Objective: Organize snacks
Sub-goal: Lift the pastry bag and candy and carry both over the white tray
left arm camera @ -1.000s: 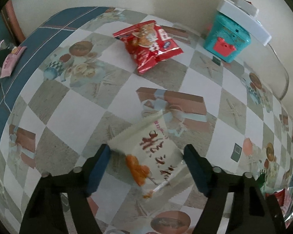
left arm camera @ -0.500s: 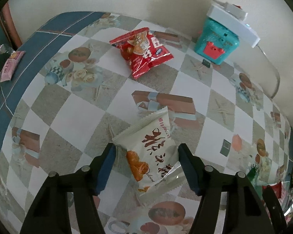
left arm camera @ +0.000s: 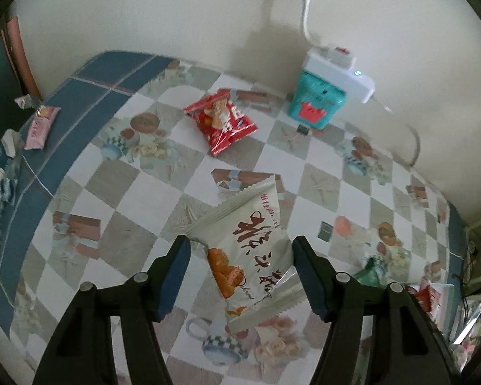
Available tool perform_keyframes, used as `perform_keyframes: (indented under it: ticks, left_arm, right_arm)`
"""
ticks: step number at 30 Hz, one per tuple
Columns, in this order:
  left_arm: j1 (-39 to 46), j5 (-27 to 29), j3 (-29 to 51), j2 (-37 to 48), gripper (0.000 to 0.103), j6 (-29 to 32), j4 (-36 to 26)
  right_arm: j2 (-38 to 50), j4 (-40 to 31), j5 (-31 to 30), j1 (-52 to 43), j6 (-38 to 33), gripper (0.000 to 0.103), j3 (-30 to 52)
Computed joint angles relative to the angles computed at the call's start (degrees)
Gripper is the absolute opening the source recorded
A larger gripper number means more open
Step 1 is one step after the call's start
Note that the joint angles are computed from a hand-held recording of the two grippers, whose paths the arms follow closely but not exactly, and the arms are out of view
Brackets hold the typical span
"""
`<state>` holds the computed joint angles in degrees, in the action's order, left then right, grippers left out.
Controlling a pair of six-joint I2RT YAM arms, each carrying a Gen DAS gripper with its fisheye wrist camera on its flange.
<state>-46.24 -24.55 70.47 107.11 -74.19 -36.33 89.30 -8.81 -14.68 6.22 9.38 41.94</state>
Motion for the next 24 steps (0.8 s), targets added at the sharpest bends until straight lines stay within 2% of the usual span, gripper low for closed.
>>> perform_keyframes:
  ticks: [5, 11, 17, 24]
  left_arm:
    - [-4.41, -3.01, 2.62, -1.45, 0.067, -2.22, -4.51]
    - [-9.98, -3.56, 6.73, 0.71, 0.067, -2.79, -6.09]
    - [-14.67, -3.13, 17.25, 7.51, 0.067, 2.24, -7.35]
    - [-18.87, -1.33, 34.81, 19.15, 0.067, 10.29, -10.1]
  right_arm:
    - [-4.99, -1.81, -0.72, -2.74, -1.17, 0.02, -3.46]
    - [-11.34, -5.08, -2.39, -9.53, -3.48, 0.02, -6.91]
    - [-15.07, -9.13, -4.37, -21.2, -7.6, 0.02, -8.04]
    - [-10.96, -10.21, -5.02, -33.42, -12.68, 0.02, -7.13]
